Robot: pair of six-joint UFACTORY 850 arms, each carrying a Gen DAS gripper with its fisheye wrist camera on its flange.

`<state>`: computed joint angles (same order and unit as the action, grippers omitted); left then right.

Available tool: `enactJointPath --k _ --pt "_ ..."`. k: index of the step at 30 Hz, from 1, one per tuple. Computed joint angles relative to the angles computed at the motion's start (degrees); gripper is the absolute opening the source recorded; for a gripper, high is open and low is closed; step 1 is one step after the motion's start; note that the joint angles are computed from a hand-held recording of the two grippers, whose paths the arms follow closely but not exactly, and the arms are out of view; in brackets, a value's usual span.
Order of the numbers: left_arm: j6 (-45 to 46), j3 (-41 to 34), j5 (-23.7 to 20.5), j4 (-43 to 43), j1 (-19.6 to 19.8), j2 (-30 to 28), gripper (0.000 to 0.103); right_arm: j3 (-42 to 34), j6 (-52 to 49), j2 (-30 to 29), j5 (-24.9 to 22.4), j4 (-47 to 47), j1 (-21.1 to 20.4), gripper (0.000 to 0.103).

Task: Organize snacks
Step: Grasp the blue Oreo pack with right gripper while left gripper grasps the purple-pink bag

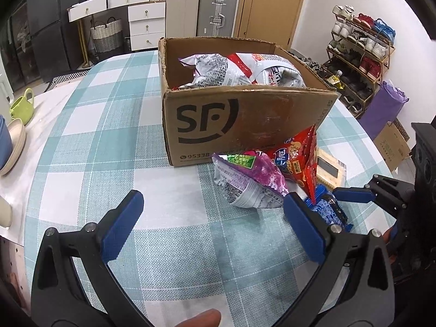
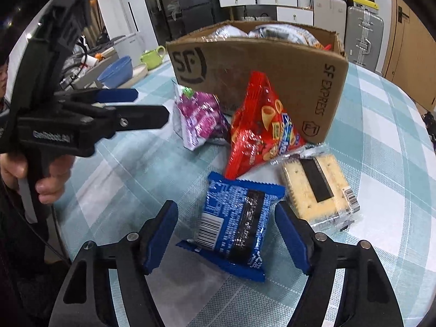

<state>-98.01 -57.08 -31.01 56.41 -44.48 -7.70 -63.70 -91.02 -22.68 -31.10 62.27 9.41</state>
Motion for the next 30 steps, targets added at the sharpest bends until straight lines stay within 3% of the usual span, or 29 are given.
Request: enactJointPath --k 6,14,21,30 --pt "-0.09 0.10 -0.06 0.06 -0.03 -0.19 0.102 1.02 0.03 0.70 2.88 0.28 0.57 0.045" --pt "0.07 0.29 0.09 -0.22 0.10 -0.50 0.102 1.91 -6.42 2.93 -0.76 5.76 -1.75 0.044" --pt "-0.04 0.28 0.71 -0.20 0.41 -0.94 0.102 3.31 -14.27 6.26 -2.94 16.63 -5.03 0.044" --pt "0.94 -2.07 3.82 -0.48 0.99 -4.15 0.102 1.57 -12.30 5.52 -3.06 20.13 -7.62 0.044"
